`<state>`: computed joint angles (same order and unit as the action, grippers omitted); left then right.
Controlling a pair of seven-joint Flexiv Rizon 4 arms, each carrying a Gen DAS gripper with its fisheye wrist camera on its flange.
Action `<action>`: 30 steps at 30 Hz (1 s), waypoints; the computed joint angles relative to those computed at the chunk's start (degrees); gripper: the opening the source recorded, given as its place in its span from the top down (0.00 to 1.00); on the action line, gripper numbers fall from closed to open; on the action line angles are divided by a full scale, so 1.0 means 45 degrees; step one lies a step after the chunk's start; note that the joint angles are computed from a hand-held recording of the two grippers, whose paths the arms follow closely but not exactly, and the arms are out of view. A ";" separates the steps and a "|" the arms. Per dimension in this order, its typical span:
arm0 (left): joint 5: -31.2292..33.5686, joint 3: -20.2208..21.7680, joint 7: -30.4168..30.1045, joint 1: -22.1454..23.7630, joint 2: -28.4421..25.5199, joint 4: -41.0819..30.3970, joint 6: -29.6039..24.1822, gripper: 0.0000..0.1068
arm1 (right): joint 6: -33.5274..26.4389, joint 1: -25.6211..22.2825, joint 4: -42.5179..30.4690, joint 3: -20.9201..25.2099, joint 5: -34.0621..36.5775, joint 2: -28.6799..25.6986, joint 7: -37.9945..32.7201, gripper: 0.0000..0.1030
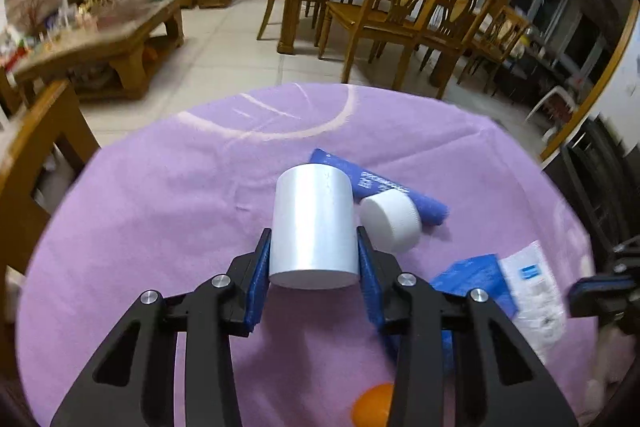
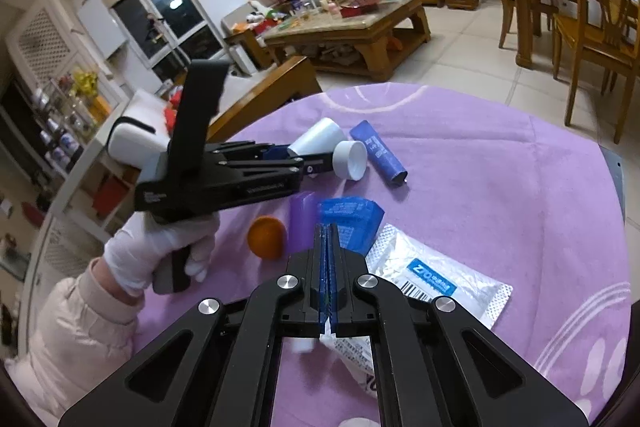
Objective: Collect trash
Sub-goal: 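Grasp the white cylinder with the left tool while the right tool grasps the purple bottle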
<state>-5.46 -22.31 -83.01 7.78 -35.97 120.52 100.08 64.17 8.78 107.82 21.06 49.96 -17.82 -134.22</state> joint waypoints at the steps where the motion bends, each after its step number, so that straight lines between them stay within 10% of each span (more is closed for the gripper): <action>1: 0.0174 -0.0334 -0.0091 0.0354 -0.0004 0.0125 0.0096 0.63 | -0.0086 0.0048 -0.0127 -0.0021 -0.0070 -0.0123 0.0046 0.98; 3: 0.0290 -0.0007 -0.0546 0.0129 0.0116 0.0254 0.0284 0.63 | -0.0578 0.0063 -0.0289 -0.0039 -0.0299 -0.0297 0.0245 0.95; 8: 0.0347 -0.0211 -0.1106 0.0522 0.0322 0.0835 0.1044 0.63 | -0.0828 0.0577 -0.0036 0.0090 -0.1056 -0.0314 0.0375 0.39; 13: 0.0946 -0.0190 -0.1808 0.0709 0.0654 0.1243 0.1694 0.63 | 0.1397 0.2033 0.1425 -0.0077 -0.3159 -0.0199 0.1352 0.40; 17: 0.1510 -0.0209 -0.2398 0.0895 0.0750 0.1445 0.2213 0.63 | 0.2849 0.2649 0.2239 -0.0136 -0.4918 -0.0305 0.2454 0.70; 23: 0.2310 -0.0021 -0.3358 0.0956 0.1062 0.1815 0.2999 0.63 | 0.3060 0.1366 0.2217 0.1160 -0.5213 -0.0770 0.2551 0.75; 30: 0.3151 0.0453 -0.4529 0.0570 0.1975 0.2344 0.3888 0.63 | 0.1445 -0.1925 0.1587 0.3439 -0.1111 0.0201 -0.1232 0.75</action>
<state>8.72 -20.27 -103.39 10.35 -27.08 131.06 117.58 70.67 0.11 114.96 36.54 44.96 -16.92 -139.76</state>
